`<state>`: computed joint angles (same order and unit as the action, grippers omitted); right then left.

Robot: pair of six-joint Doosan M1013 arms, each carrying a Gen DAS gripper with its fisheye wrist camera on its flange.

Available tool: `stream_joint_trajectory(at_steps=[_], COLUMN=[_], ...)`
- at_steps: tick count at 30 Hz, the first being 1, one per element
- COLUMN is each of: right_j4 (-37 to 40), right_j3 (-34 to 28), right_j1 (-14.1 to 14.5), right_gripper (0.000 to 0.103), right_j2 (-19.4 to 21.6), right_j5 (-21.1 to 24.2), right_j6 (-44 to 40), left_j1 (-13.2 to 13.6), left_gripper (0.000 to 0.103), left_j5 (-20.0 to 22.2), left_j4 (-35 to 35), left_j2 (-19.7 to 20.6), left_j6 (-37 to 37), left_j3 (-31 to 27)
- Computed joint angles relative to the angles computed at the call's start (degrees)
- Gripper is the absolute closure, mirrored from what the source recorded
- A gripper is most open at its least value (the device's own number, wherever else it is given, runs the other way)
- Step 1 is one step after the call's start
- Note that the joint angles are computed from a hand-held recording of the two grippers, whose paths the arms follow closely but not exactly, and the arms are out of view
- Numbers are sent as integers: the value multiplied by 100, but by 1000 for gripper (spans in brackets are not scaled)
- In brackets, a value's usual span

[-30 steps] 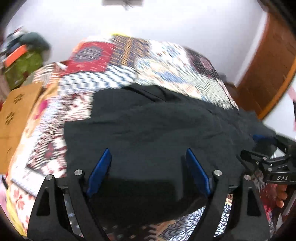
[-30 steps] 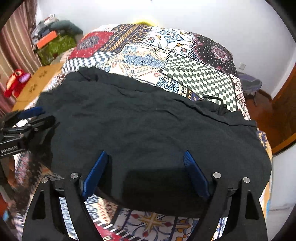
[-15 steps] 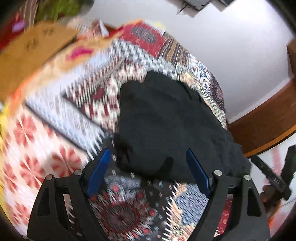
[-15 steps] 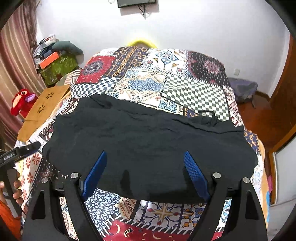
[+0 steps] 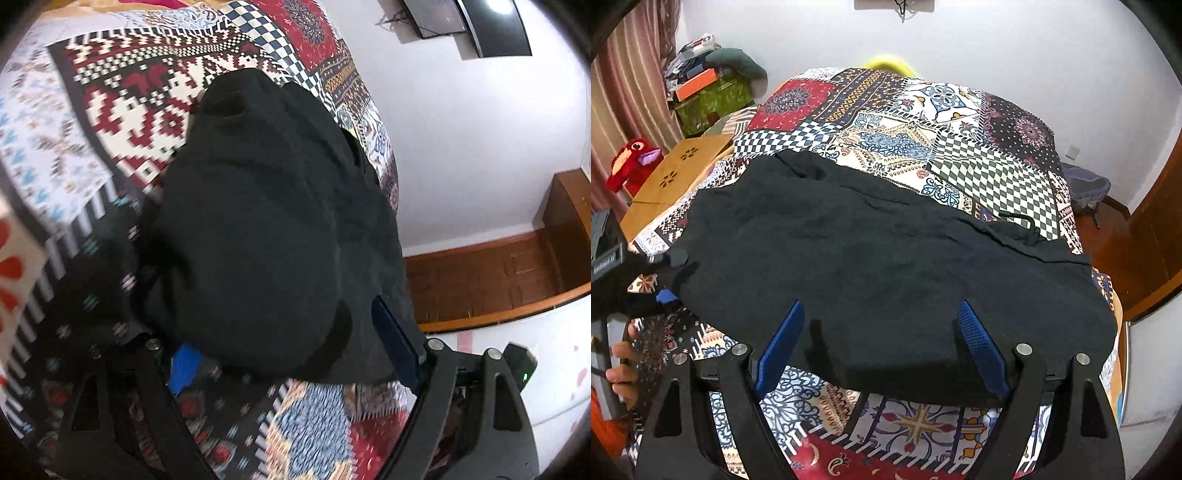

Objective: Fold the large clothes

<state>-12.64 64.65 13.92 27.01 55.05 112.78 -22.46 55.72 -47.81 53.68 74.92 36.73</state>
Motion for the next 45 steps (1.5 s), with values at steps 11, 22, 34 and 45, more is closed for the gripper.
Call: stream_joint_trajectory(at_steps=[11, 22, 34, 45], right_j4=[403, 307, 911, 2144], right_j3=[-18, 67, -327, -1558], right_j1=[-107, -88, 2, 361], right_gripper=[20, 20, 20, 20], right_j2=[113, 13, 50, 1004], right_j5=[-45, -58, -112, 345], right_j6=[-178, -107, -324, -1168], left_j1=[-186, -500, -467, -553], left_gripper=[10, 72, 78, 78], left_j5=[-613, -409, -1930, -2703], left_j4=[615, 3317, 4774, 7969], left_j2=[301, 298, -856, -1443], left_j6=[-927, -2359, -2425, -3836], left_j3=[-519, -950, 520, 1188])
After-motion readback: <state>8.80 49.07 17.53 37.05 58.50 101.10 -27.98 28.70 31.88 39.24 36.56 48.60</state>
